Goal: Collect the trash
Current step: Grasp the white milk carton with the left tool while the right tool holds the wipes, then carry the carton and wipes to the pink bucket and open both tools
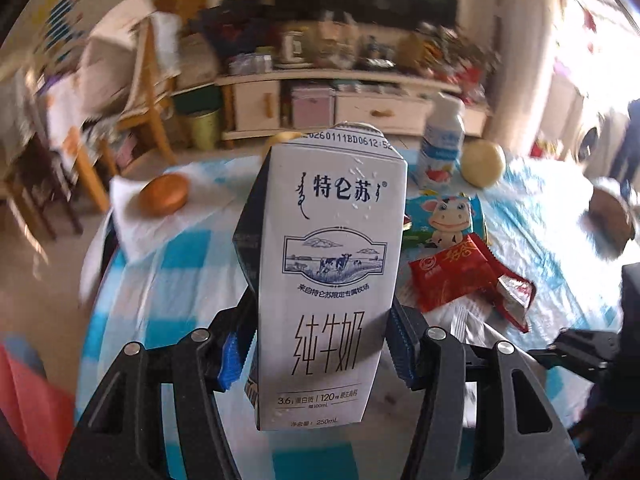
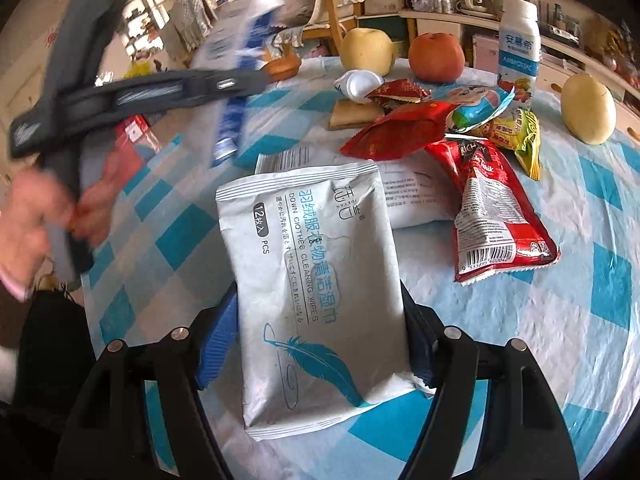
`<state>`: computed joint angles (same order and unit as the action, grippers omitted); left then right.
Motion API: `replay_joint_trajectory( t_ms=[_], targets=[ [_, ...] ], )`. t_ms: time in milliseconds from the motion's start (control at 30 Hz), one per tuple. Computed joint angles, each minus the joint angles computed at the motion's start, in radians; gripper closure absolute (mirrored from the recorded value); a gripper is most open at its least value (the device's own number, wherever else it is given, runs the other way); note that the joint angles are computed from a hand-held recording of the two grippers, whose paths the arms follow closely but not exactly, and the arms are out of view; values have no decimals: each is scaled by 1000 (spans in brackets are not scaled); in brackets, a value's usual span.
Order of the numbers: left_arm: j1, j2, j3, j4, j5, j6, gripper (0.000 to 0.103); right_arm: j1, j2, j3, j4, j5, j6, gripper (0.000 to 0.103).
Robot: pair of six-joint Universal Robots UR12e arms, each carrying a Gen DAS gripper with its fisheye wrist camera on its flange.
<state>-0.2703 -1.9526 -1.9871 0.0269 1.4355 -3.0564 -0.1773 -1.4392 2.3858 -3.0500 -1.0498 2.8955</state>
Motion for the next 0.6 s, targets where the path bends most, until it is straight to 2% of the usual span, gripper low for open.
replay_joint_trajectory(
  t_ms=[100,433,600],
  targets=[
    [24,25,-43,26,-10,-66,44,-9,3,2,-13,32,36,32],
    [107,63,-114,90,-10,-192,44,-6,7,10,-59,147,165,33],
    [131,76,-128,123,53,-247,44,33,4,-9,-90,161,219,33]
  ],
)
